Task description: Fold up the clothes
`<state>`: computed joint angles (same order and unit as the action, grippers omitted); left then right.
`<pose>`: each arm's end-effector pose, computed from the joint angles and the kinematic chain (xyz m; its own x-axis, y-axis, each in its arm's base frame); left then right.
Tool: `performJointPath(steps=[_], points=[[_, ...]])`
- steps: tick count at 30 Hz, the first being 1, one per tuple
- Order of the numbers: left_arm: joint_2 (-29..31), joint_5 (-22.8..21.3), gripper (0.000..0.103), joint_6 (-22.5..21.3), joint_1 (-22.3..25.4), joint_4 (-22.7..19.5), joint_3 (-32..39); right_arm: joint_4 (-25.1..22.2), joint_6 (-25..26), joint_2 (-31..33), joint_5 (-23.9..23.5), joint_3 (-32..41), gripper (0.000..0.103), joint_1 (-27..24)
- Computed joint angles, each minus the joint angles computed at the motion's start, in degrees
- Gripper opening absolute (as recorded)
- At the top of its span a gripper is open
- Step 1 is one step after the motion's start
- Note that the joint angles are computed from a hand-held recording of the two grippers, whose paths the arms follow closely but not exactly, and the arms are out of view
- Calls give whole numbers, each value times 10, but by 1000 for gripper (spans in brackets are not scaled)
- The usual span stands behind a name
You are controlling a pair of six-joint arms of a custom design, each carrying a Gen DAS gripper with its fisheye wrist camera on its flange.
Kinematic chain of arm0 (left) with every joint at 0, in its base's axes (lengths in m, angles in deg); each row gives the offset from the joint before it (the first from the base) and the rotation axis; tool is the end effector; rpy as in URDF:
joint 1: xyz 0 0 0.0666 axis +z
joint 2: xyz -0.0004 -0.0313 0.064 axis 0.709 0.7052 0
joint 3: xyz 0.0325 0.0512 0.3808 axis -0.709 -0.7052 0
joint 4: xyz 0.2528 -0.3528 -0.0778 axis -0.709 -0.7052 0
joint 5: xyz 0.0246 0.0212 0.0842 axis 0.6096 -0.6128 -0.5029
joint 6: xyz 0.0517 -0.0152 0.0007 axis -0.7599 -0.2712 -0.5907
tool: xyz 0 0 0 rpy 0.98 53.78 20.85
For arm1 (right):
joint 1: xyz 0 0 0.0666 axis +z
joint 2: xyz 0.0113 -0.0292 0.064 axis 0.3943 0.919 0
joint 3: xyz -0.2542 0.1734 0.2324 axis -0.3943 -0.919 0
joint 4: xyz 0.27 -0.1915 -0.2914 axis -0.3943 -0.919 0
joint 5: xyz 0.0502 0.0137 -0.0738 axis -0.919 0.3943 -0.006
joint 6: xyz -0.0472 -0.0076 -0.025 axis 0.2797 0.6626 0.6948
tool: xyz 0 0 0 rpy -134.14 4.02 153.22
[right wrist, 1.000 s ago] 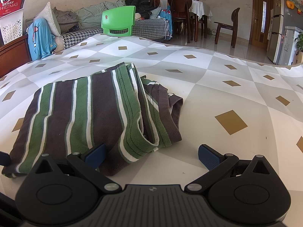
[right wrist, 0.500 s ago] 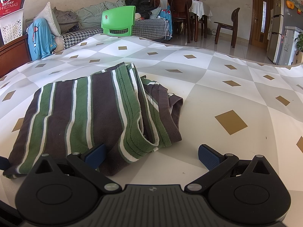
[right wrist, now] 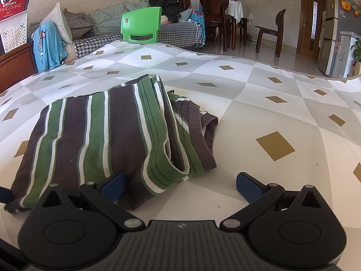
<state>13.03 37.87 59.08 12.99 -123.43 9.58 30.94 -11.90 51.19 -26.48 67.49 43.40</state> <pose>0.4768 -0.2938 0.3006 -0.8310 0.3821 -0.4043 0.3768 0.9213 0.0964 0.4599 0.1559 0.2499 -0.6328 0.0613 -0.7719 0.0957 0.9954 0.0006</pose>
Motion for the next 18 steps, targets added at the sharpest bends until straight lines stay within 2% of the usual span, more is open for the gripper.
performJointPath(steps=[5,18], points=[[-9,14,103,-12,5,21,-15,0,0,0,0,0,103,0],[-22,6,103,-27,-3,28,-30,0,0,0,0,0,103,0]])
